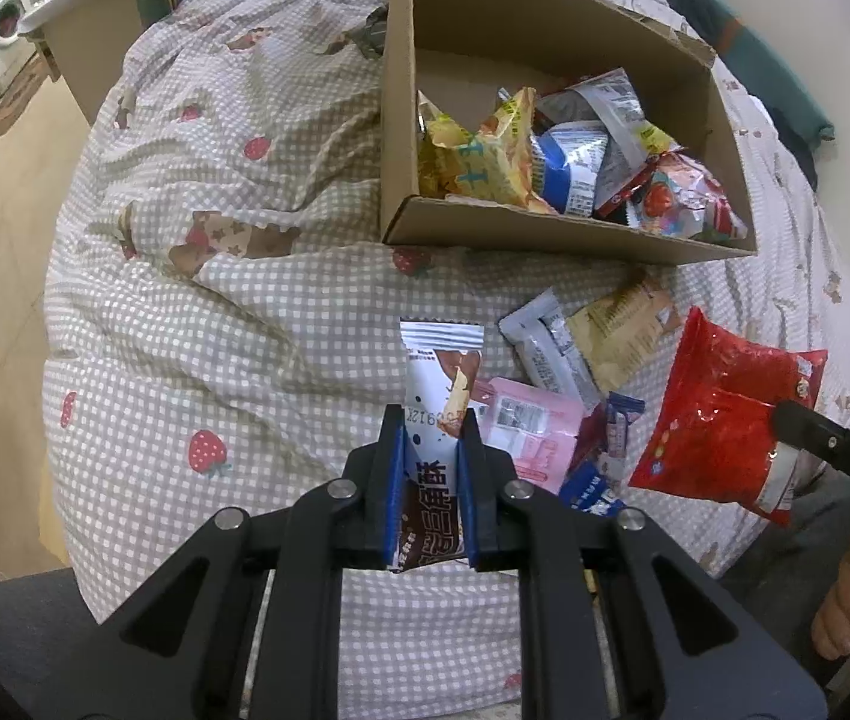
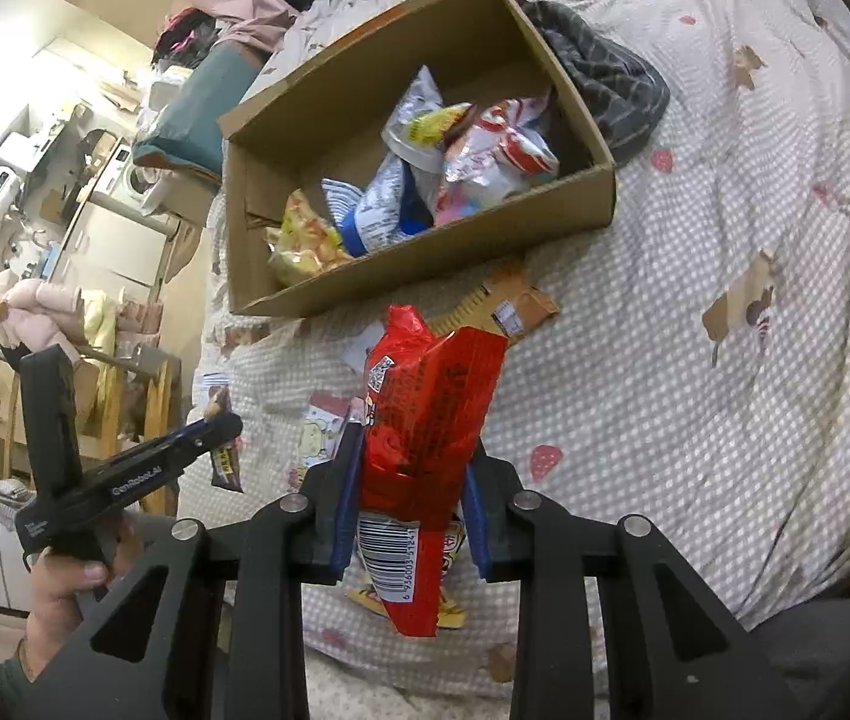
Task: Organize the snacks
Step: 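Lift the wafer bar while the right tool grasps and lifts the red bag, then lower the wafer bar and red bag into the box and open both tools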
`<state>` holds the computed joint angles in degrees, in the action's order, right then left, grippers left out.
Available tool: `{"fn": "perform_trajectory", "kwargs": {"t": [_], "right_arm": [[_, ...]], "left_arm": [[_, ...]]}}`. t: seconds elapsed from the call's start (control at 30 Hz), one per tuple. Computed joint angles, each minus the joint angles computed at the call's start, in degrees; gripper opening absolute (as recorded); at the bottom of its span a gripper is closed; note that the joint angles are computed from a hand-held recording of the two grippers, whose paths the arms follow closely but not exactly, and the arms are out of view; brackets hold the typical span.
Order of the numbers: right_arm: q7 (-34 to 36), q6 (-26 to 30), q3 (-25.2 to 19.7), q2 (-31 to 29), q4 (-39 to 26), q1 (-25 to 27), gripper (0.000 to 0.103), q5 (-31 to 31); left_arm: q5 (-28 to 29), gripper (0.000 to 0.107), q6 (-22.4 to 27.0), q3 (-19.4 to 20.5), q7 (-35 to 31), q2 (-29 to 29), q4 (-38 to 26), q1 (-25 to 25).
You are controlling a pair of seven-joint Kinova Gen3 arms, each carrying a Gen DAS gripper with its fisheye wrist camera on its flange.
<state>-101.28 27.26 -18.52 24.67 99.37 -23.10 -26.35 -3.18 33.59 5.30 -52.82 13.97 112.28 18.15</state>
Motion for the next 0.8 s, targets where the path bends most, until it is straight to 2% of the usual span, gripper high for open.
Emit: {"fn": "perform_trajectory", "kwargs": {"t": [0.23, 0.4, 0.5, 0.57, 0.63, 0.73, 0.8], "right_arm": [[1.69, -2.28, -1.53, 0.23, 0.28, 1.01, 0.031, -1.21], [5.97, -4.63, -5.28, 0.35, 0.62, 4.90, 0.031, -5.15], [9.17, -5.53, -7.68, 0.65, -0.11, 8.06, 0.031, -8.32], [9.52, -5.16, -6.73, 0.81, -1.74, 7.86, 0.031, -8.36], [8.65, -4.53, -4.67, 0.96, -3.97, 6.57, 0.031, -7.28], [4.88, -2.91, 0.48, 1.52, -8.52, 2.83, 0.031, -2.80], [3.08, -2.08, 2.35, 2.47, -11.50, 1.76, 0.031, -0.35]], "left_arm": [[-2.71, 0.013, -0.31, -1.08, 3.44, 0.11, -0.04, 1.74], [-7.52, 0.013, -0.64, -2.10, 8.37, -1.64, -0.21, 3.38], [-7.32, 0.013, -0.25, -1.51, 8.02, -2.32, -1.46, 1.92], [-5.70, 0.013, 0.65, -0.78, 5.72, -2.03, -3.33, 0.18], [-6.90, 0.013, 1.84, -1.07, 5.20, -1.43, -5.90, 0.16], [-8.92, 0.013, 3.31, -1.57, 4.58, -0.15, -9.61, 0.36], [-8.60, 0.013, 4.22, -1.59, 2.99, 1.33, -12.74, -0.48]]}}
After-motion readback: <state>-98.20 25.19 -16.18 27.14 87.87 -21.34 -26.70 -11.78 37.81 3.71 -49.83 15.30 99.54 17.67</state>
